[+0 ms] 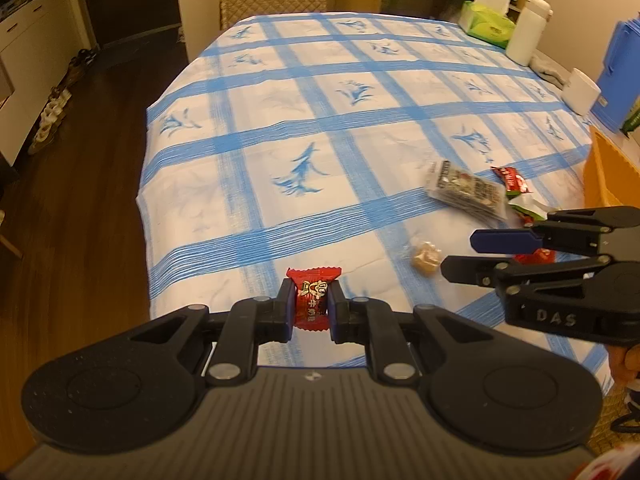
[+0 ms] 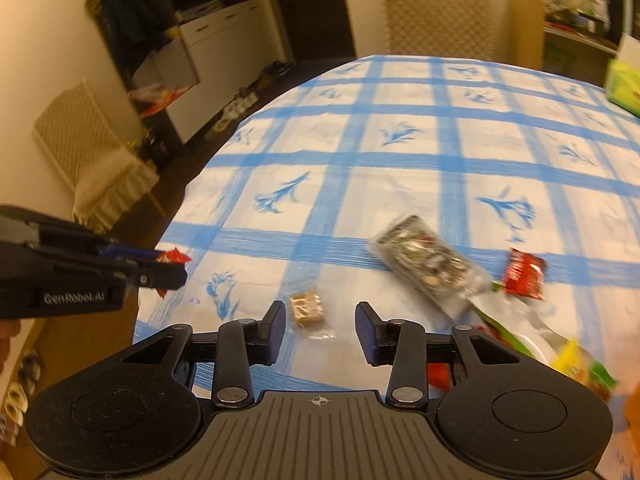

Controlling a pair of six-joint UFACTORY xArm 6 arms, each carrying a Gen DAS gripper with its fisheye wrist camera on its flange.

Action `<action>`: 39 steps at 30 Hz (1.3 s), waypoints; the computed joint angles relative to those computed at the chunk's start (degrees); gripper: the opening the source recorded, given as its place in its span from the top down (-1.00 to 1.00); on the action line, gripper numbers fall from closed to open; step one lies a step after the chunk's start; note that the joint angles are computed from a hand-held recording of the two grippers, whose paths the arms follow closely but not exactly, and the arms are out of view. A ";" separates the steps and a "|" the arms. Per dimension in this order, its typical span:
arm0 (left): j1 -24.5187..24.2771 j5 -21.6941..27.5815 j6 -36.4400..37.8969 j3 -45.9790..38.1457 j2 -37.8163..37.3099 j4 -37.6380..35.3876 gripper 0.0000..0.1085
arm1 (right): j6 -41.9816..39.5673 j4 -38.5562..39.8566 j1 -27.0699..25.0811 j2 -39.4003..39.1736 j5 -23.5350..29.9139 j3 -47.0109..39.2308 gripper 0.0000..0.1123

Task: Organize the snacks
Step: 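Grasp the small red candy with the left gripper while the right grasps the clear nut packet, then carry both snacks over the orange tray and open both grippers to drop them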

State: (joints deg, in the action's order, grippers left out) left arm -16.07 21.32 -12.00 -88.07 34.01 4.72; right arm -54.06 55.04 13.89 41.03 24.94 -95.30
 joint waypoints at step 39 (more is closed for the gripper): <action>-4.51 0.54 8.25 -6.09 2.24 -6.27 0.73 | -5.95 6.27 -1.12 -10.68 -6.63 12.46 0.64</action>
State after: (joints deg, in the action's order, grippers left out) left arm -20.59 21.86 -3.74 -94.16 36.25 -1.55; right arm -60.02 61.31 12.77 30.36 18.31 -82.84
